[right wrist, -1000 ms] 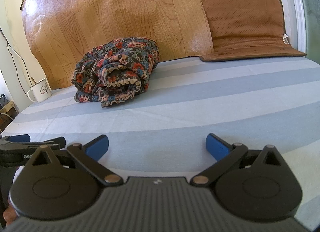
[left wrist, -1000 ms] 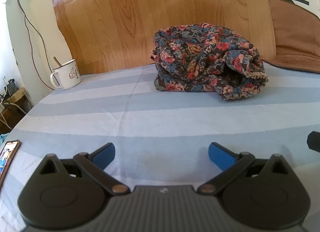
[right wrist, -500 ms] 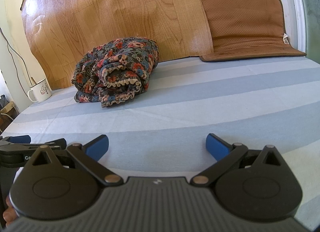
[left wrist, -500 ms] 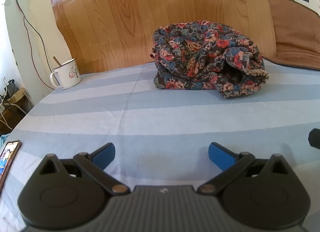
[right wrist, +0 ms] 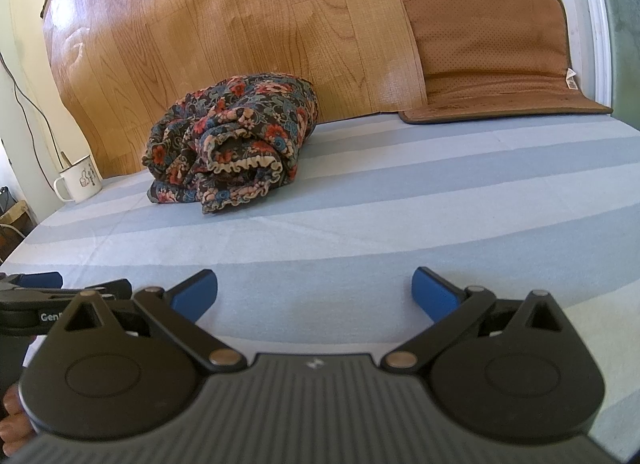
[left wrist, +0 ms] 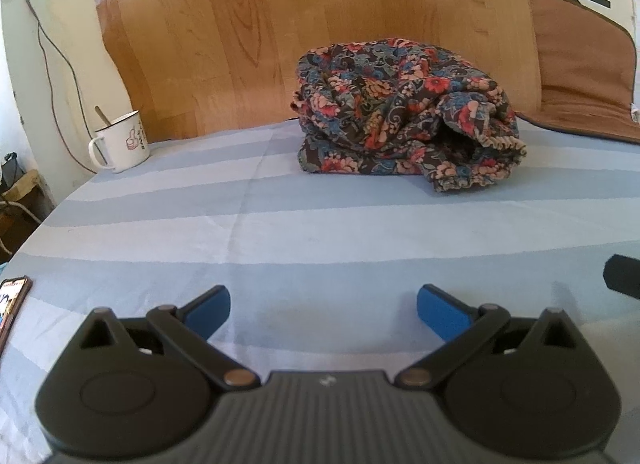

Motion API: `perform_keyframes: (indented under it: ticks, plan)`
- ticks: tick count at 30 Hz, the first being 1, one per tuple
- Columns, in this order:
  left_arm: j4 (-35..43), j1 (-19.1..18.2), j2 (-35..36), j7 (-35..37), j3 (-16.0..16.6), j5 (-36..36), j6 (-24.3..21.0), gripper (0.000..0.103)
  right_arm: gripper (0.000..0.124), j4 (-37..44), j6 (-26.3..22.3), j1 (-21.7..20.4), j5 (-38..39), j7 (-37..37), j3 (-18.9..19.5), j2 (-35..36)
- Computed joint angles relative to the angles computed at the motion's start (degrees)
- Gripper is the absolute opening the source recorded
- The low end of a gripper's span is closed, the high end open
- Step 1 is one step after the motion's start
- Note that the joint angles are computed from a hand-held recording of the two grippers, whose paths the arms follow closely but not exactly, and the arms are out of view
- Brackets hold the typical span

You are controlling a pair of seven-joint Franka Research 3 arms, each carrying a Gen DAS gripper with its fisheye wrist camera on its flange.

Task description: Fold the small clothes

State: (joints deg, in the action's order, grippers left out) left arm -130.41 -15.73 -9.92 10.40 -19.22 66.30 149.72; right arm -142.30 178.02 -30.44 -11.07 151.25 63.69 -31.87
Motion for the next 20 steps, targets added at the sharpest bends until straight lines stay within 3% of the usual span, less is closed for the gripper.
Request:
perform_keyframes:
  ticks: [20]
  plan:
    - [-0.84,0.82,-0.82,-1.15,0.0,3.44,2.72,0.103,0.103,0.73,-1.32,-0.45,-1.56,0.44,0.38,0.26]
